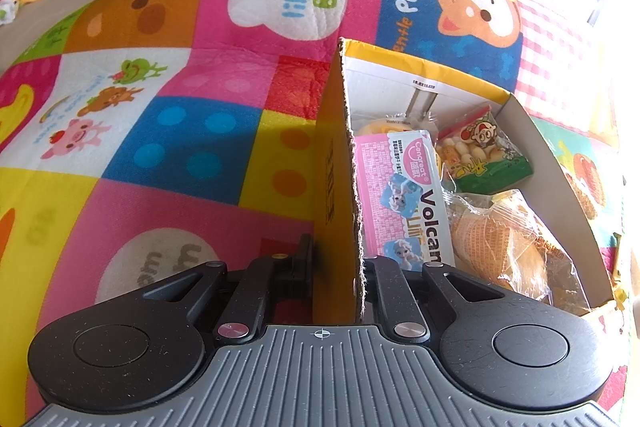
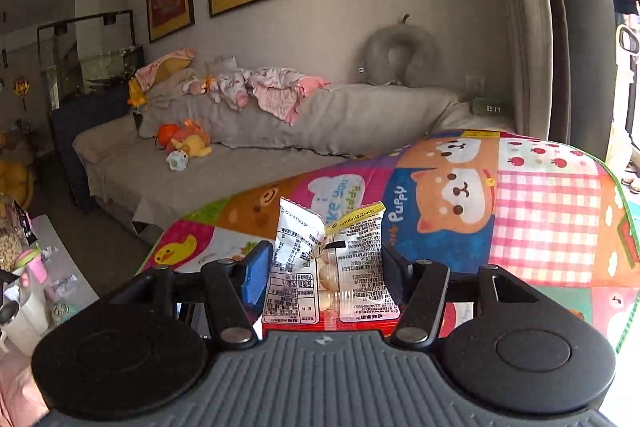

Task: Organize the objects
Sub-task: 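Lift the white sachets into the yellow box and open the right gripper, then lower the right gripper onto the yellow stick snack and grasp it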

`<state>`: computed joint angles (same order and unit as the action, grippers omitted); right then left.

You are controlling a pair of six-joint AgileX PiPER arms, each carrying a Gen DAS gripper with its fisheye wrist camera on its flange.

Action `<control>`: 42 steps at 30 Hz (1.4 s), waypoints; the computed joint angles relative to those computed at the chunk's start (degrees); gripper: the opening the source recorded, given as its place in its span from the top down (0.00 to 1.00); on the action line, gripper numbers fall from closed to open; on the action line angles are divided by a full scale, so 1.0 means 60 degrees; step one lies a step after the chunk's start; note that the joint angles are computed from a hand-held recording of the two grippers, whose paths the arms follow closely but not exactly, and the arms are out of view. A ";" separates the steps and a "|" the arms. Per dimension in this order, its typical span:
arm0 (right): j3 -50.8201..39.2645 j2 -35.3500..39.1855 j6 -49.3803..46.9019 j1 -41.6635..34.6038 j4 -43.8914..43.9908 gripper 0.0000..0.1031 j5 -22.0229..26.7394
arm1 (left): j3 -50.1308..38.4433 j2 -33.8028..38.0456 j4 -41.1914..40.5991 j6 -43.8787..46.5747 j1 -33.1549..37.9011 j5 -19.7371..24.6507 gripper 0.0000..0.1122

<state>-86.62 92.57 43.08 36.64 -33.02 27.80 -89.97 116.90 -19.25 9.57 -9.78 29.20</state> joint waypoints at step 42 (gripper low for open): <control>0.5010 0.1479 1.0030 -0.0471 -0.5063 0.19 0.2603 | 0.0190 -0.0081 -0.0116 0.0053 0.0011 -0.0129 0.88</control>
